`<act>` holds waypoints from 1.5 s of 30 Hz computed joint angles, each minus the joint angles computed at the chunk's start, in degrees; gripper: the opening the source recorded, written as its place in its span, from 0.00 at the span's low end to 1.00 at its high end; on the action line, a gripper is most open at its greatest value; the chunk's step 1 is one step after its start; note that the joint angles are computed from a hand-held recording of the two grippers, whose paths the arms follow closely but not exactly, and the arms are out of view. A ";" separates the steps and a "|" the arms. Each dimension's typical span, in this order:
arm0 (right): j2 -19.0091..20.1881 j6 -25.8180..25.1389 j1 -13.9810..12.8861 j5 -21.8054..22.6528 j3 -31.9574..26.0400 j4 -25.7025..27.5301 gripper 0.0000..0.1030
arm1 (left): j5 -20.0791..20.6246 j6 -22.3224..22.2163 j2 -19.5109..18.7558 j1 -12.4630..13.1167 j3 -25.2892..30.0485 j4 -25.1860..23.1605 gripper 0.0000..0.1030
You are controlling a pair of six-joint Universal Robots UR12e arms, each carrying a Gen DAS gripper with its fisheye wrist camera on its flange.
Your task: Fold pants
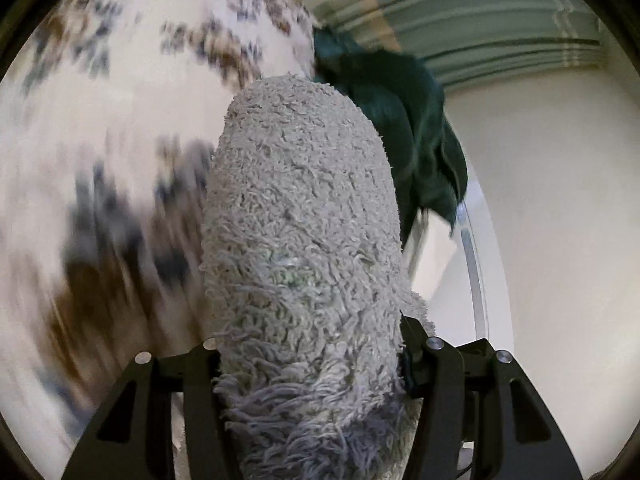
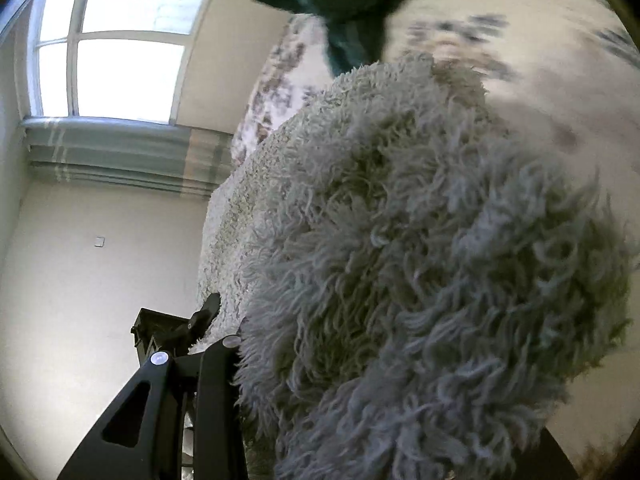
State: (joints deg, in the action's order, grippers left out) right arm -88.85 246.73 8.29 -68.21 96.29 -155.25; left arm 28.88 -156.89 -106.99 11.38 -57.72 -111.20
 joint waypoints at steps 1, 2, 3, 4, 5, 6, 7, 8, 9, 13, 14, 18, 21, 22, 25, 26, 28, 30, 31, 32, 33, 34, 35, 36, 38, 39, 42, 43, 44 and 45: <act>3.66 0.06 0.02 -0.12 -3.72 -0.23 0.38 | -0.12 -0.08 -3.09 0.15 3.82 0.16 0.50; 6.47 0.09 0.29 -0.43 -6.23 -0.83 0.38 | 0.05 0.09 -6.49 0.29 8.23 -0.38 0.50; 9.61 0.11 0.63 -0.76 -9.17 -1.33 0.38 | 0.42 0.03 -8.82 0.41 11.25 -0.56 0.50; 12.97 -0.16 1.01 -0.92 -12.42 -1.57 0.38 | 0.68 -0.01 -12.06 0.57 15.55 -0.96 0.50; 15.10 -0.40 1.19 -0.99 -14.46 -1.50 0.38 | 1.15 0.19 -14.94 0.70 19.46 -1.81 0.50; 17.78 -0.84 1.55 -1.00 -17.03 -1.15 0.38 | 2.20 -0.26 -18.26 0.88 23.87 -2.12 0.50; 20.50 -1.83 1.94 -0.92 -19.70 -0.25 0.38 | 3.05 -0.25 -20.25 0.98 26.38 -2.50 0.50; 21.72 -2.30 2.15 -0.78 -20.76 0.40 0.38 | 4.65 -1.30 -22.33 1.06 28.97 -2.26 0.50; 23.49 -2.81 2.37 -0.44 -22.59 2.11 0.38 | 6.77 -2.70 -24.05 1.12 30.97 -1.97 0.51; 27.71 -4.70 3.28 1.64 -27.48 13.28 0.53 | 15.00 -4.04 -29.68 1.34 38.47 -8.17 0.60; 28.12 -4.90 3.41 1.35 -28.32 14.75 0.62 | 15.21 -3.53 -29.33 1.51 37.57 -8.26 0.67; 25.92 -7.74 3.94 -1.42 -27.73 22.07 0.84 | 18.51 -4.27 -24.51 2.30 29.74 -3.38 0.81; 25.39 -10.50 4.04 -5.37 -29.54 28.81 0.93 | 24.64 -4.49 -19.26 2.26 22.73 4.34 0.91; 24.92 -11.36 4.31 -7.01 -29.41 30.91 0.99 | 26.78 -4.80 -18.39 2.09 21.75 6.40 0.92; 24.66 -15.55 5.62 -14.43 -33.91 43.43 0.99 | 34.05 -6.02 -15.38 0.89 18.14 12.52 0.92; 24.98 -16.21 5.83 -16.07 -36.08 46.63 0.99 | 35.96 -6.10 -14.32 0.68 16.76 13.93 0.92; 26.19 -17.61 6.95 -21.32 -40.65 53.33 1.00 | 40.57 -5.88 -13.03 -0.01 16.11 15.11 0.92; 26.83 -18.93 8.53 -27.31 -44.40 58.52 1.00 | 43.95 -5.25 -10.91 -0.42 13.93 18.04 0.92; 27.24 -19.94 8.78 -29.02 -46.04 59.92 1.00 | 45.19 -5.34 -10.01 -0.58 13.10 19.22 0.92; 27.94 -20.62 9.17 -30.53 -48.27 61.62 1.00 | 46.17 -4.91 -8.80 -0.72 12.05 20.80 0.92; 28.60 -21.11 9.83 -33.16 -50.80 64.26 1.00 | 47.01 -4.20 -8.16 -0.64 11.50 21.72 0.92; 29.68 -21.46 10.41 -35.49 -53.63 66.13 1.00 | 48.34 -3.94 -7.26 -0.93 11.07 22.73 0.92; 30.51 -21.88 10.72 -37.15 -57.12 68.39 1.00 | 48.90 -3.82 -6.56 -1.09 10.82 23.48 0.92; 30.80 -22.29 11.24 -38.81 -59.10 69.55 1.00 | 48.95 -3.68 -5.62 -1.12 10.60 23.84 0.92; 29.98 -22.45 11.89 -39.60 -60.86 70.62 1.00 | 48.44 -4.56 -5.86 -1.67 12.16 23.43 0.92; 29.92 -22.29 12.11 -39.66 -62.58 71.69 1.00 | 48.29 -4.63 -5.29 -1.56 12.48 22.98 0.92; 28.41 -21.57 13.53 -40.83 -65.55 74.25 1.00 | 47.28 -5.17 -3.54 -1.44 13.21 22.49 0.92; 28.03 -21.14 14.18 -41.62 -66.67 75.64 1.00 | 47.26 -5.02 -2.70 -1.40 13.29 22.37 0.92; 27.72 -20.94 14.69 -42.60 -67.96 76.80 1.00 | 47.06 -4.71 -1.53 -1.28 13.04 22.28 0.92; 27.63 -20.99 14.93 -42.99 -68.68 77.18 1.00 | 46.82 -4.46 -0.79 -1.14 12.94 22.10 0.92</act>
State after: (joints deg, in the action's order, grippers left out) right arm -61.22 225.74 23.22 -111.20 27.61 -78.08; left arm 75.70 -161.36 -107.78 10.24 -44.78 -89.10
